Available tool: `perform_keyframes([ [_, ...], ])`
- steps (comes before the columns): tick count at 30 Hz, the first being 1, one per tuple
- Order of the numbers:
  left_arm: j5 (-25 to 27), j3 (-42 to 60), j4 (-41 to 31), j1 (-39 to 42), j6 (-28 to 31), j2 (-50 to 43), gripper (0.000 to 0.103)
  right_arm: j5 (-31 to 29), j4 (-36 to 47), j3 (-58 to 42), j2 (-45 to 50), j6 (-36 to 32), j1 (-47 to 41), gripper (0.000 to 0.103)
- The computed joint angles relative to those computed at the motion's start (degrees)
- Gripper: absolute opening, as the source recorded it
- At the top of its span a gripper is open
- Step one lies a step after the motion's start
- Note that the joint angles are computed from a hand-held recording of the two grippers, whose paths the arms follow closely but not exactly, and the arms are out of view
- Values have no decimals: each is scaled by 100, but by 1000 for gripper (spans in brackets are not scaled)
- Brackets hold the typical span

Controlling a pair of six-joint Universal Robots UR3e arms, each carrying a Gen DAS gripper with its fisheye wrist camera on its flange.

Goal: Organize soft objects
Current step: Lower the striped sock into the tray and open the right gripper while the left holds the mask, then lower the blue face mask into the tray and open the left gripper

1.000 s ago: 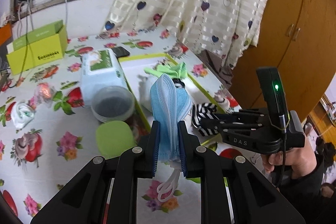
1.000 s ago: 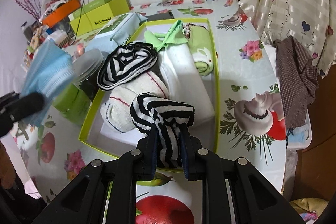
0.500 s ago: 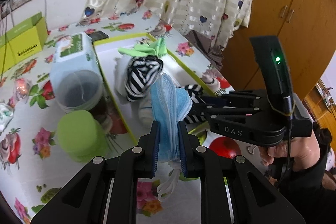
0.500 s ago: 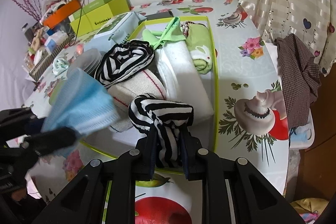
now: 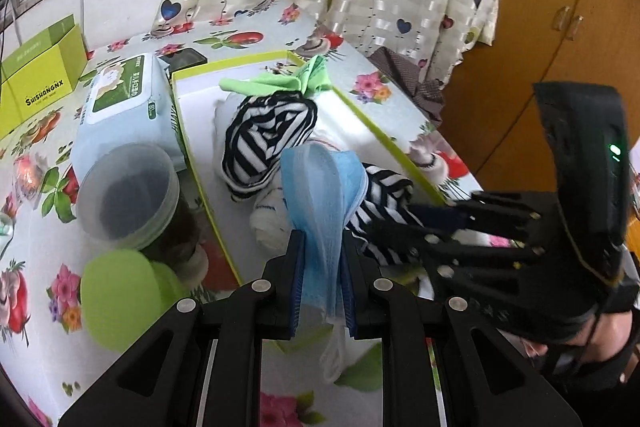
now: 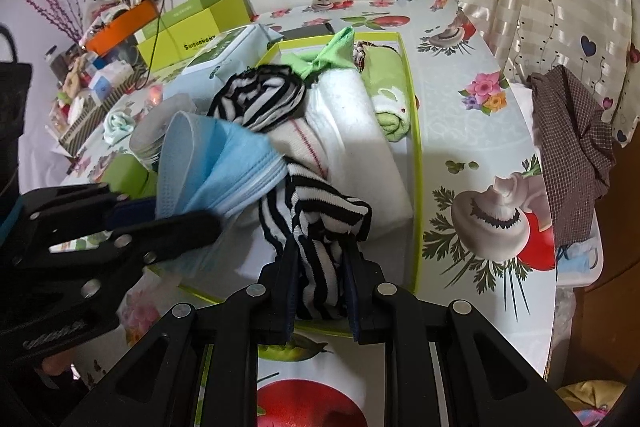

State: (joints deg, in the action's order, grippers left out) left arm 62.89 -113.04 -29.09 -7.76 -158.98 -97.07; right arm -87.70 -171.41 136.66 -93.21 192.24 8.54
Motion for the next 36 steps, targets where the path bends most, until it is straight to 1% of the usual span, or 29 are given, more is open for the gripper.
perform_keyframes([
  [8,341,506,249,-164,-309,-629,18,-33,-65,-62,132,2,16,18],
  [12,236,493,124,-101,-208,-573,18,-22,-51,-62,128,-1,-2,18],
  [15,13,344,-118,4,32,-339,18,-92,53,-134,117,11,64,25],
  [17,-51,188,-153,38,141,-150,22,-351,116,-237,135,45,248,41],
  [18,-93,115,-169,63,189,-67,23,-466,139,-277,130,67,327,43],
  [21,-234,-87,-221,184,315,192,29,-649,270,-339,18,109,448,43],
  [23,-329,-196,-230,280,359,341,36,-793,343,-369,-66,148,539,43],
  [26,-448,-306,-237,399,430,503,40,-924,448,-391,-208,211,634,44],
  [36,-843,-483,-432,738,520,962,40,-1295,555,-457,-500,421,903,44],
])
